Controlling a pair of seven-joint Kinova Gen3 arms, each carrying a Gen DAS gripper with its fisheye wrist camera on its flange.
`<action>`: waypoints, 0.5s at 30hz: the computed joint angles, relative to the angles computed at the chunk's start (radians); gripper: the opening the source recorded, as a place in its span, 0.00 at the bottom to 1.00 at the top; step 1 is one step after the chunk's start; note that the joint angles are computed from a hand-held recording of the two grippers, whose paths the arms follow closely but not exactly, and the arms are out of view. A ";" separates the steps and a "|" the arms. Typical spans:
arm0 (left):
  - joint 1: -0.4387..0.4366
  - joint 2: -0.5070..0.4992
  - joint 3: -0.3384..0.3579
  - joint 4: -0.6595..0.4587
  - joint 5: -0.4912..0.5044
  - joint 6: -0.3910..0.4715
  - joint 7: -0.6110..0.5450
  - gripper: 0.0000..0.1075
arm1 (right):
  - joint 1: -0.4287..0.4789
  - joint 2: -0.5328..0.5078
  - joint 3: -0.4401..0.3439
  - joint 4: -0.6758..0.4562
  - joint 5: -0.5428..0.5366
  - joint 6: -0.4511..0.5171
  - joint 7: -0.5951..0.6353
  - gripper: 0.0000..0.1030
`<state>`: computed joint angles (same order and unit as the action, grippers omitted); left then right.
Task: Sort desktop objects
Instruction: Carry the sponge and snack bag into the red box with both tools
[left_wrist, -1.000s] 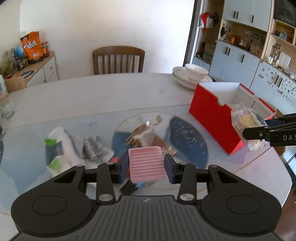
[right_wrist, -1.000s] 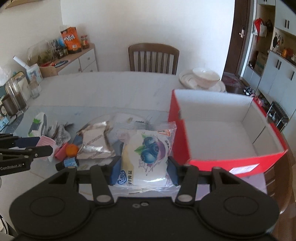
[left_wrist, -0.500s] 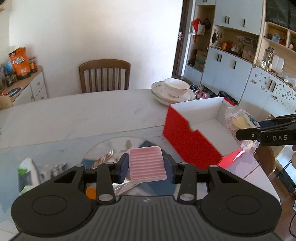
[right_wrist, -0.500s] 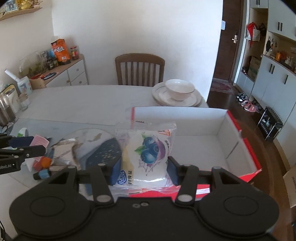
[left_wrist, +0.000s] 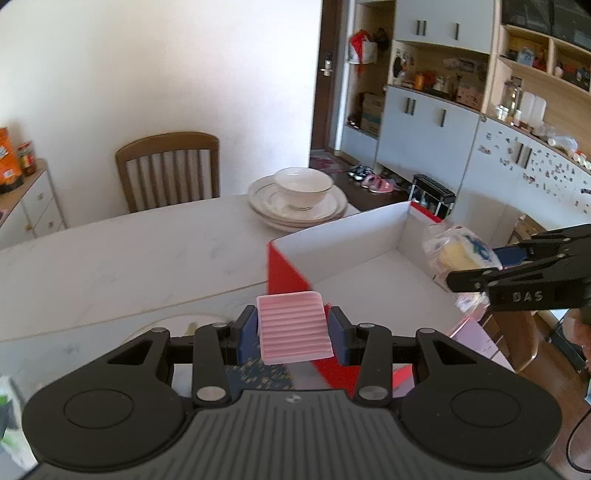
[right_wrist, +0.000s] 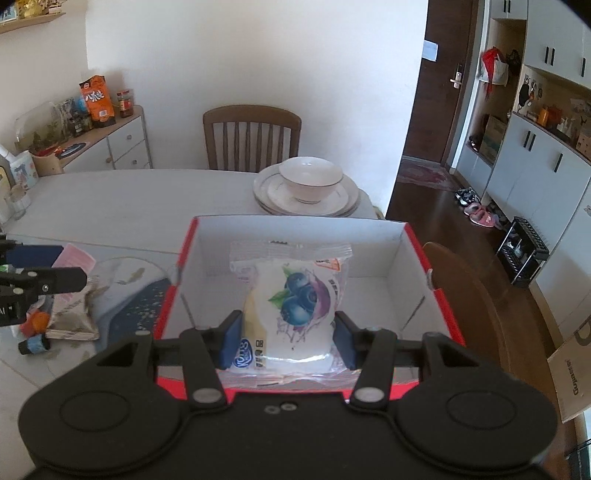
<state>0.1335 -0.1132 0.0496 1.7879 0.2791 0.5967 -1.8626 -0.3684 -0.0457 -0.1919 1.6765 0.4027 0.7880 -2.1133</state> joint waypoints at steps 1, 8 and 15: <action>0.003 0.012 0.011 -0.011 -0.012 -0.007 0.009 0.38 | 0.004 0.003 0.005 -0.001 -0.006 -0.004 0.010 0.49; 0.037 0.106 0.060 -0.099 -0.062 -0.015 0.038 0.38 | 0.033 0.024 0.039 -0.002 -0.047 -0.029 0.099 0.49; 0.083 0.218 0.088 -0.200 -0.155 0.014 0.106 0.38 | 0.066 0.068 0.073 -0.021 -0.113 -0.037 0.212 0.49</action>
<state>0.2165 0.1047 0.1377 1.5875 0.1240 0.6103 -1.7569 -0.3025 0.0228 -0.1189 1.6556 0.2898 0.7506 -1.9009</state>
